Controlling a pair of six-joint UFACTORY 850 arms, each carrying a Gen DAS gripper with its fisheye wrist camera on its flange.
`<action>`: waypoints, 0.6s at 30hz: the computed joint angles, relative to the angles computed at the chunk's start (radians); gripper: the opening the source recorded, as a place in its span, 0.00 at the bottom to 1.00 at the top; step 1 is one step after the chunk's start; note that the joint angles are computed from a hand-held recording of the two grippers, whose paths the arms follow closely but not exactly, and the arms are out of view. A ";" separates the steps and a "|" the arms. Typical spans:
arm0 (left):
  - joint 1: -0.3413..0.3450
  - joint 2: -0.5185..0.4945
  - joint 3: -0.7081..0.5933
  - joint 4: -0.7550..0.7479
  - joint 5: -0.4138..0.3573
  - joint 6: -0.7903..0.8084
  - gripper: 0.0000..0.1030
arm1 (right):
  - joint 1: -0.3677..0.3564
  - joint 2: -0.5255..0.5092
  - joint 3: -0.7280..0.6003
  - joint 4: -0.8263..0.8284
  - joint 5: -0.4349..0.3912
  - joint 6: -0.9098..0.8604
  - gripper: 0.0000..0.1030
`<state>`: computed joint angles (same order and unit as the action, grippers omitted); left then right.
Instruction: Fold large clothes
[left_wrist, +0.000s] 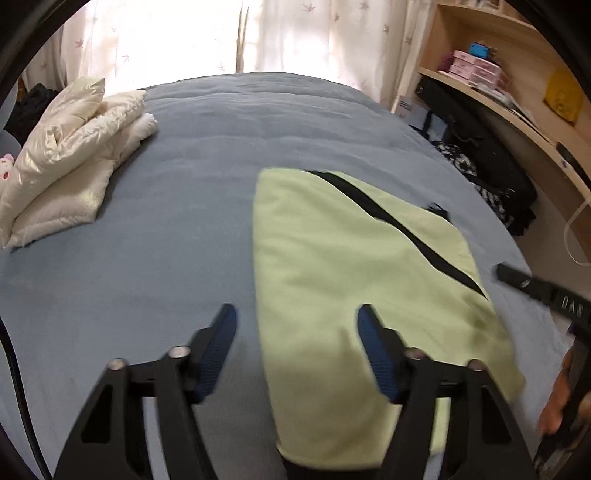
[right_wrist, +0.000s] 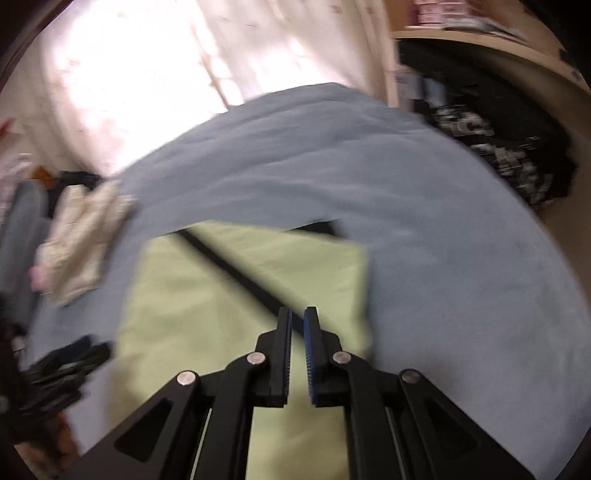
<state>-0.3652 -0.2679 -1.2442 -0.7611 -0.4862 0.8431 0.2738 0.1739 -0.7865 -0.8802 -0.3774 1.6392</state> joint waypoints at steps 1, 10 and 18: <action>-0.002 0.008 0.016 -0.004 -0.018 0.006 0.40 | 0.015 -0.002 0.007 0.012 0.036 0.001 0.07; -0.049 0.095 0.188 -0.021 0.117 0.152 0.32 | 0.100 -0.069 0.063 0.078 -0.040 -0.056 0.02; -0.046 0.091 0.184 -0.015 0.120 0.126 0.34 | 0.054 0.136 0.218 0.027 -0.139 0.089 0.00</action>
<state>-0.4117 -0.1769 -1.0603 -0.7764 -0.3662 0.9689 0.3279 0.3098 -0.5681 -0.8534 -0.5166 1.7286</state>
